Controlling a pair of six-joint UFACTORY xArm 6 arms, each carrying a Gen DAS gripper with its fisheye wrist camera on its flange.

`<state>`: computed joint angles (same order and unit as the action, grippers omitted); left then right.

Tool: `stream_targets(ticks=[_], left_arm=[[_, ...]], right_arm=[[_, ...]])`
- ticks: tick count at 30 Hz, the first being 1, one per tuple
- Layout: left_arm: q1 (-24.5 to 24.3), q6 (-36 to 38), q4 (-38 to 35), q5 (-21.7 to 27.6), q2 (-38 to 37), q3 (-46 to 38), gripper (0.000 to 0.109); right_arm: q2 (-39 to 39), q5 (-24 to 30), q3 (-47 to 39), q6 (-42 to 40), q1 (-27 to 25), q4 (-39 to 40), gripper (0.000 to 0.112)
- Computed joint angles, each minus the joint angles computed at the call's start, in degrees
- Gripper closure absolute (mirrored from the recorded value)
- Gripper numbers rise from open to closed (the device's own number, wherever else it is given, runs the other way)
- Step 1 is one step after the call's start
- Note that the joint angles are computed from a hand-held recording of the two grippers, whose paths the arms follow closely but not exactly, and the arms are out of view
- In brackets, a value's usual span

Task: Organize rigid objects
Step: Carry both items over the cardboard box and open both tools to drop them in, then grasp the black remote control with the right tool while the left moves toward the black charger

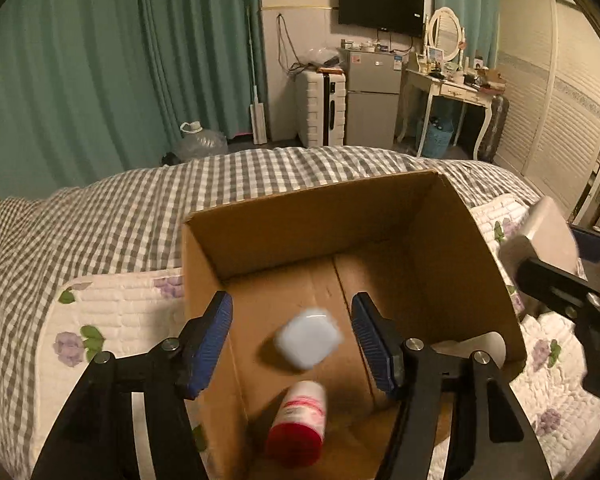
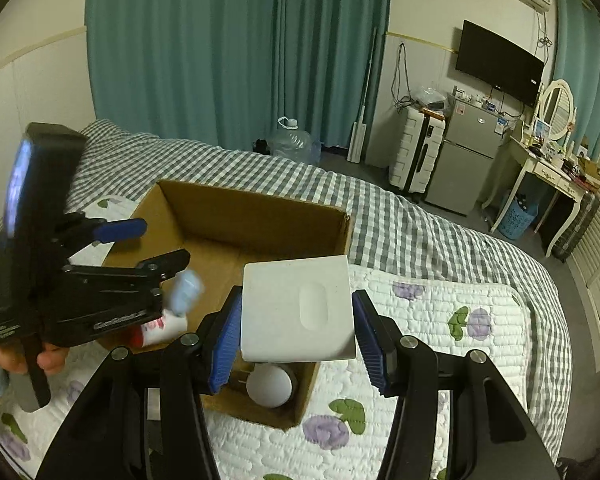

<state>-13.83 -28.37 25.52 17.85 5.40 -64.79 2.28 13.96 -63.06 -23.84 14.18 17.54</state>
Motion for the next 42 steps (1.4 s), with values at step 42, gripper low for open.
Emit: stream_targets(ticks=[42], left_arm=[[0.2, -15.1, 10.6, 6.8, -31.9, 21.2, 0.038]], right_arm=[[-18.4, 4.7, 10.6, 27.8, 2.3, -27.4, 0.015]])
